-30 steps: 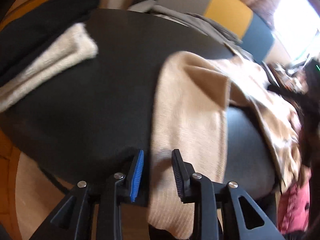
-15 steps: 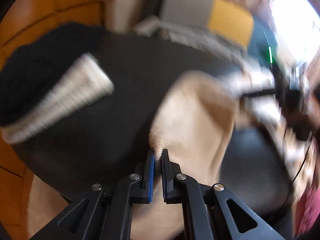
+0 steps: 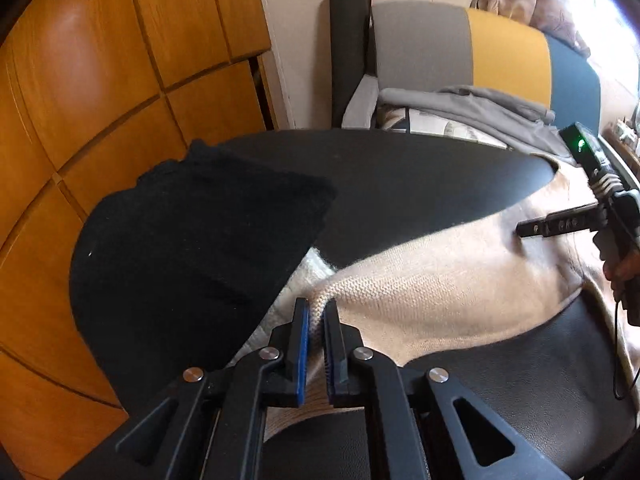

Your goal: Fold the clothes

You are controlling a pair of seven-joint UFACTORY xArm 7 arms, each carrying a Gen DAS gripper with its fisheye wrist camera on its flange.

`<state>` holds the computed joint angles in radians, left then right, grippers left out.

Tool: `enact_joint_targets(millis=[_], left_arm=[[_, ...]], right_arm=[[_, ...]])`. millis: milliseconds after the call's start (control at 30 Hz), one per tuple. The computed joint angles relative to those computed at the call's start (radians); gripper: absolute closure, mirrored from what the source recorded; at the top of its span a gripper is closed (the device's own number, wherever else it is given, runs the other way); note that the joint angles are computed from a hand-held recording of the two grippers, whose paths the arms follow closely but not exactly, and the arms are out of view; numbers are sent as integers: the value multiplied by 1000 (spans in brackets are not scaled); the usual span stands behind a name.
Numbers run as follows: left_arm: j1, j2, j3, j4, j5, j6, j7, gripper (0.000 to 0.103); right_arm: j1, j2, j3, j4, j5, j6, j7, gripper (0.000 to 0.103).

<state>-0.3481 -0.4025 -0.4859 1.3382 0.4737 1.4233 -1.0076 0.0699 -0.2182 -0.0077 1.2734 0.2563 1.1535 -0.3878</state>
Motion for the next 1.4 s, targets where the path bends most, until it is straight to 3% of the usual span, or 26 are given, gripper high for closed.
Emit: enact_joint_targets(millis=[67, 133, 233, 333, 433, 500, 567, 633, 733, 800, 900, 1000, 1133, 1400], left_arm=[[0, -22, 16, 6, -30, -1, -26, 93], [14, -54, 42, 8, -81, 18, -58, 87], [65, -28, 17, 61, -38, 108, -54, 86], [90, -29, -2, 76, -12, 142, -61, 86], [25, -68, 53, 21, -122, -21, -65, 86], [-30, -77, 78, -37, -241, -183, -47, 85], [-107, -55, 100, -103, -385, -388, 3, 85], [-170, 19, 82, -113, -472, -526, 64, 84], [-292, 179, 70, -93, -634, -735, 168, 84], [-354, 281, 65, -58, -720, -809, 210, 83], [-416, 396, 54, 6, -752, -837, 203, 81], [-459, 453, 52, 32, -759, -867, 162, 79], [-491, 438, 54, -36, -794, -993, 84, 76], [-508, 437, 57, -107, -808, -1163, 1, 67]], right_arm=[[-1, 10, -16, 22, 48, 25, -5, 16], [-14, -8, -63, 38, 156, 77, -52, 27], [-43, -74, -124, 34, 261, 147, -137, 29], [-86, -188, -207, 14, 271, 252, -259, 29], [-137, -286, -299, 13, 217, 382, -347, 31], [-184, -342, -359, 21, 140, 474, -394, 40], [-229, -380, -405, 27, 53, 546, -434, 62], [-278, -417, -450, 18, -29, 602, -467, 71], [-342, -425, -536, 15, -87, 664, -479, 71], [-392, -433, -580, -13, -89, 663, -456, 70], [-435, -413, -658, -40, -4, 676, -391, 69], [-467, -451, -643, -104, 19, 608, -389, 69], [-470, -534, -586, -200, -39, 509, -470, 68], [-422, -560, -570, -188, -40, 671, -452, 65]])
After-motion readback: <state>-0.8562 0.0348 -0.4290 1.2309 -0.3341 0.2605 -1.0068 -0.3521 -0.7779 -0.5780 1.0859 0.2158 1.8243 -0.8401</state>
